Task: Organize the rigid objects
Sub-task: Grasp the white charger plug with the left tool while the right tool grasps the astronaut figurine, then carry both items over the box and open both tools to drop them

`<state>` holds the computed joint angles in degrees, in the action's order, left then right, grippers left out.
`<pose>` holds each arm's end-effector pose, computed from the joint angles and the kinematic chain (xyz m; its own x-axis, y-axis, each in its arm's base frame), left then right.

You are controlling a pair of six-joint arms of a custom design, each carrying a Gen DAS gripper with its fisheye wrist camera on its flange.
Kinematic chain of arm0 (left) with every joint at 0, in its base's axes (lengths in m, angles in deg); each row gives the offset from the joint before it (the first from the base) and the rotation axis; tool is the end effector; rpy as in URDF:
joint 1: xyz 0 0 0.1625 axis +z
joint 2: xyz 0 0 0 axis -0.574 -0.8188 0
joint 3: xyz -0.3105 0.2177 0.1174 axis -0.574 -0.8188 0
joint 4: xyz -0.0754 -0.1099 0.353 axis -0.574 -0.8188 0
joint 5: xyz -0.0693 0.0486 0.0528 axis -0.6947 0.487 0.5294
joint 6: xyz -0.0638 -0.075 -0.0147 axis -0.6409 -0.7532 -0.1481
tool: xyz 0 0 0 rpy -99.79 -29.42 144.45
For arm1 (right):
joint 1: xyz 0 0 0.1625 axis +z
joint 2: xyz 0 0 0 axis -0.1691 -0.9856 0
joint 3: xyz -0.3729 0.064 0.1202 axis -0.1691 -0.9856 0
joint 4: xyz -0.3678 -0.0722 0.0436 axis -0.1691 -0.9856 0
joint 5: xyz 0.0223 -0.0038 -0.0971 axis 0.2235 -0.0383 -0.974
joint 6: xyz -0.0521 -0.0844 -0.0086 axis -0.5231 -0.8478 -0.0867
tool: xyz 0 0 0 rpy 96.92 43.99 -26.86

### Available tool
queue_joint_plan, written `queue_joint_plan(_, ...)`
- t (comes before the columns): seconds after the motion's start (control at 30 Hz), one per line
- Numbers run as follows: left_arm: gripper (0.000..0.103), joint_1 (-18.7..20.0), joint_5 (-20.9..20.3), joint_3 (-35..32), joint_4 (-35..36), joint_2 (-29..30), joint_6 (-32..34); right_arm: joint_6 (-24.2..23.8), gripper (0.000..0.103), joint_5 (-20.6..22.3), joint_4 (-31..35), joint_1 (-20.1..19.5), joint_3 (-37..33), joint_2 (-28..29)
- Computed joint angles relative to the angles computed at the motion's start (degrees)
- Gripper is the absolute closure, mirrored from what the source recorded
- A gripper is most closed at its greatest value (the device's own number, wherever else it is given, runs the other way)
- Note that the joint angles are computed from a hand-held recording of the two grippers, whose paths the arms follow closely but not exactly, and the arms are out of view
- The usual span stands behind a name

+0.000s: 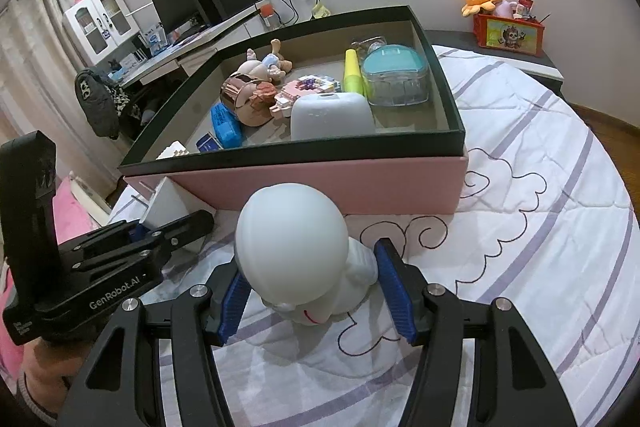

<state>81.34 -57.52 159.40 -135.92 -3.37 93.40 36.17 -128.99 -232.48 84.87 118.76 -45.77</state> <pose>-0.3133 -0.5759 -0.0896 -0.6481 0.6525 -0.3927 0.7477 0.6431 -0.1654 -0.0157 -0.4683 0.2254 -0.8618 0.2612 0.4349 -0.1652 0.6660 -0.7274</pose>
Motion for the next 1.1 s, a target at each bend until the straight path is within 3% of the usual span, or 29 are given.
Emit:
queue_joint_plan(0.53,0.08,-1.2,-0.7,5.7,-5.5,-6.5,1.3,-1.3,0.043,0.2,-1.7,3.6,1.7,-3.0)
queue_joint_plan(0.8,0.08,-1.6,-0.7,1.2,-6.2,-6.0,3.9,-3.8,0.043,-2.0,-0.4,7.1,-2.6,-3.9)
queue_joint_plan(1.1,0.08,-1.4,-1.4,-9.0,-3.6,-1.7,6.1,-5.0,0.042,-3.1,3.8,8.5,-10.7,-2.7)
